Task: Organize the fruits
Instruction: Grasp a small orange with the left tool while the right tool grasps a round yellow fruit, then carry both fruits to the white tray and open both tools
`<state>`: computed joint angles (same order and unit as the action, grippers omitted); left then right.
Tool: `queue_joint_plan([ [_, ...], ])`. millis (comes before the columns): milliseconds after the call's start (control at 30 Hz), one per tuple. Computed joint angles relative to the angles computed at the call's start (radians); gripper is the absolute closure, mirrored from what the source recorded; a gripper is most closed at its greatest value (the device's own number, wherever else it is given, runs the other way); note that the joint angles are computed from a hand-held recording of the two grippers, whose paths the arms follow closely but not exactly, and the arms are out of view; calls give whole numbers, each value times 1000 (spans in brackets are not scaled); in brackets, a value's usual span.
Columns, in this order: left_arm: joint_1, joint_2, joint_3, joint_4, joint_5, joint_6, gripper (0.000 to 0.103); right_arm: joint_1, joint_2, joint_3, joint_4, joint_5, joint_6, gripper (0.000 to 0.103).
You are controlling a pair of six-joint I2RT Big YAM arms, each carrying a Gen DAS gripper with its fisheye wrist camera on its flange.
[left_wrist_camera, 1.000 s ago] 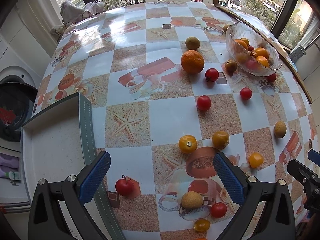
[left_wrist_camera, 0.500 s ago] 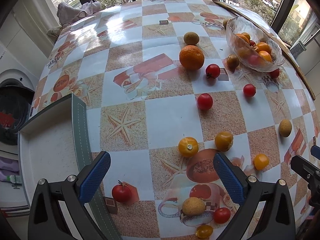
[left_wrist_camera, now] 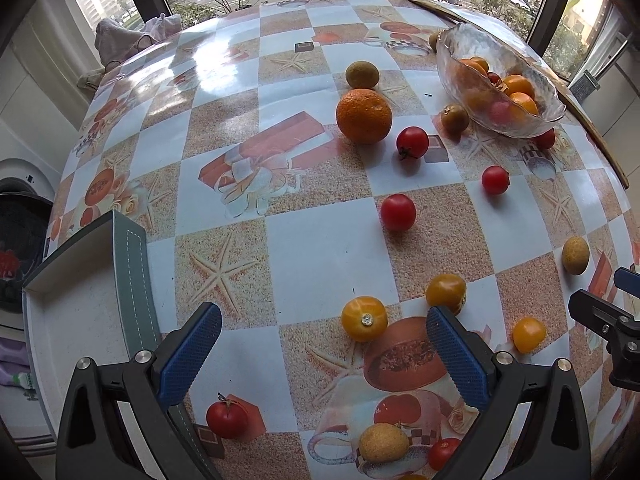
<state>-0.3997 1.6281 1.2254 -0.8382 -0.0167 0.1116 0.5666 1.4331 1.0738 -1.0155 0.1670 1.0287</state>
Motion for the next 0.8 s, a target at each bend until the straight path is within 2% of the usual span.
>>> queue_joint_plan([
  [67, 2, -2, -2, 1, 8, 2, 4, -5, 12, 5, 8, 2, -18, 3],
  [133, 5, 3, 4, -10, 17, 9, 25, -8, 24, 10, 21, 2, -36, 10],
  [267, 13, 8, 5, -19, 42, 13, 28, -10, 52, 37, 27, -5, -73, 19],
  [333, 14, 4, 0, -16, 66, 34, 40, -6, 64, 50, 27, 0, -89, 23],
  [367, 9, -1, -5, -10, 65, 49, 42, -4, 70, 57, 24, 4, -95, 25],
  [467, -6, -16, -20, 4, 81, 106, 63, 7, 89, 81, 3, 28, -111, 42],
  [533, -10, -20, -22, 2, 95, 126, 76, 12, 104, 102, -10, 46, -120, 68],
  [567, -10, -21, -22, 2, 104, 128, 79, 11, 112, 113, -9, 45, -123, 74],
  [600, -10, -21, -22, 2, 109, 127, 80, 7, 108, 109, 1, 35, -120, 74],
  [800, 24, -47, -19, -24, 180, 86, 80, -1, 46, 60, 53, -12, -77, 74],
])
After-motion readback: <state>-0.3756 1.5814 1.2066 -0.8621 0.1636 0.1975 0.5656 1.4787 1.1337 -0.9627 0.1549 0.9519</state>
